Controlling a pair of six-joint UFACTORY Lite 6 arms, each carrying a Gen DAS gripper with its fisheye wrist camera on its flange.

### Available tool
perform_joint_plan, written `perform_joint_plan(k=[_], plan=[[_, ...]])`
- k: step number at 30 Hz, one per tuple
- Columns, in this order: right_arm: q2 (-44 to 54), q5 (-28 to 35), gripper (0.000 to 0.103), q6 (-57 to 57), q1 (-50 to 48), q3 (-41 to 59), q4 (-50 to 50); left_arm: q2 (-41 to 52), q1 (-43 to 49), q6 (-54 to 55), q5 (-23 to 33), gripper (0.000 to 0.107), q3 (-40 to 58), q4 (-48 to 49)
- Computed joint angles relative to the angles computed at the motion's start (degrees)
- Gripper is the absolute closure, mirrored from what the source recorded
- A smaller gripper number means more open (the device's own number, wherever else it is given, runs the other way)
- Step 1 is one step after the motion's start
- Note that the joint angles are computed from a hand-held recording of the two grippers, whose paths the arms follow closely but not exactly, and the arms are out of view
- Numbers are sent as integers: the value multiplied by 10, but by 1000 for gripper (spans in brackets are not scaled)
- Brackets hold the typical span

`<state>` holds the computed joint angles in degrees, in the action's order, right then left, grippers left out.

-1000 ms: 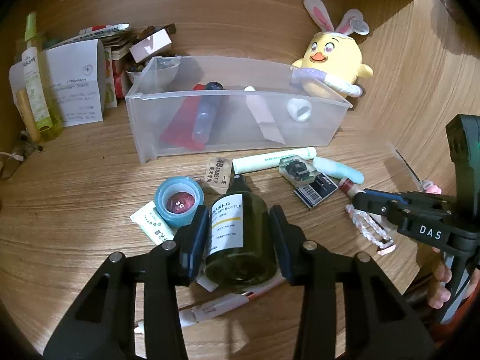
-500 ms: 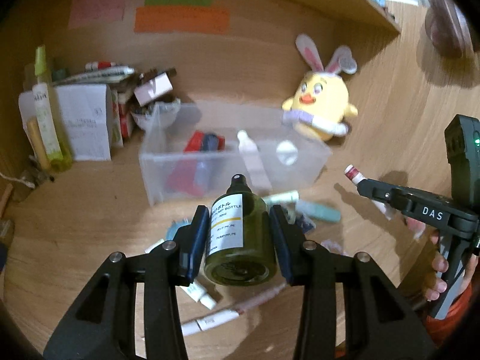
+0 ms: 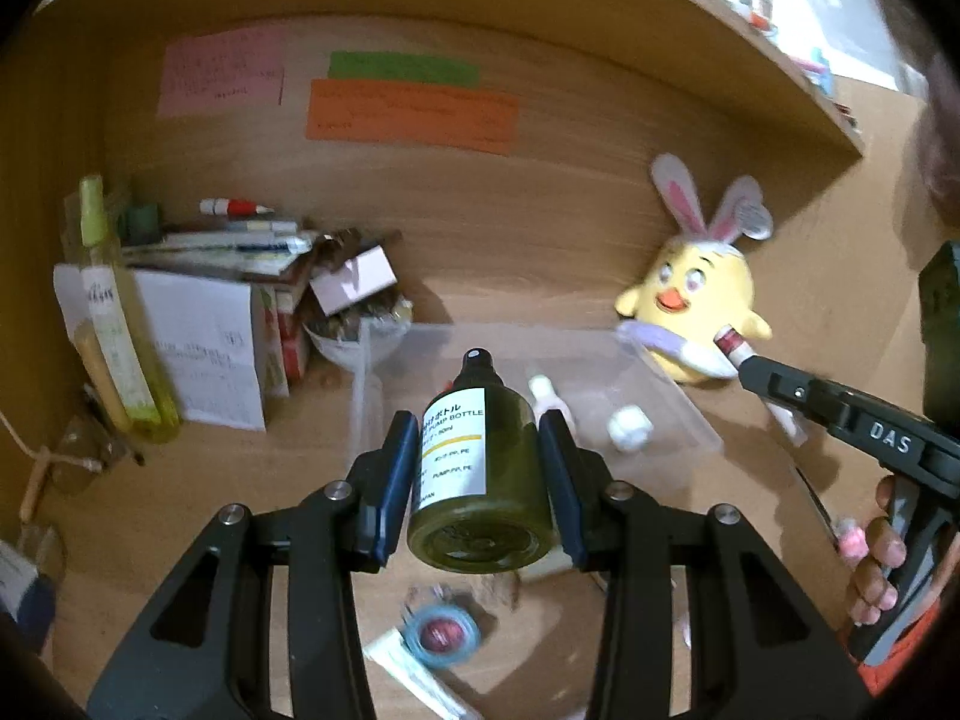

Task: Organize objects
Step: 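Carry both items into the bin and open both grippers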

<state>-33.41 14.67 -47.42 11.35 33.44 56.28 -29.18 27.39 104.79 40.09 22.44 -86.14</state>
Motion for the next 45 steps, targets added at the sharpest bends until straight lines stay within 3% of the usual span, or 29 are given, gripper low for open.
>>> perform_joint_plan(k=[6, 10, 17, 25, 31, 34, 36, 40, 42, 45], plan=[[151, -51, 89, 35, 51, 103, -37, 127, -77, 37, -84, 66, 89, -63], [255, -48, 89, 56, 63, 170, -61, 211, -127, 64, -137, 66, 140, -96], [416, -21, 89, 92, 64, 266, -112, 318, -176, 74, -181, 66, 210, -114], [487, -16, 89, 113, 71, 297, -147, 370, -192, 49, -187, 66, 238, -77], [483, -29, 89, 244, 95, 293, -282, 354, -191, 26, -180, 63, 229, -47], [470, -28, 78, 307, 102, 291, -346, 323, -182, 11, -165, 50, 210, -29], [442, -37, 65, 343, 104, 272, -381, 294, -178, 26, -163, 42, 192, -42], [369, -54, 51, 499, 114, 224, -546, 202, -159, 54, -155, 28, 136, -53], [324, -58, 42, 519, 115, 193, -568, 163, -147, 60, -151, 16, 114, -49], [257, -59, 33, 516, 114, 149, -565, 93, -123, 63, -134, 11, 70, -33]])
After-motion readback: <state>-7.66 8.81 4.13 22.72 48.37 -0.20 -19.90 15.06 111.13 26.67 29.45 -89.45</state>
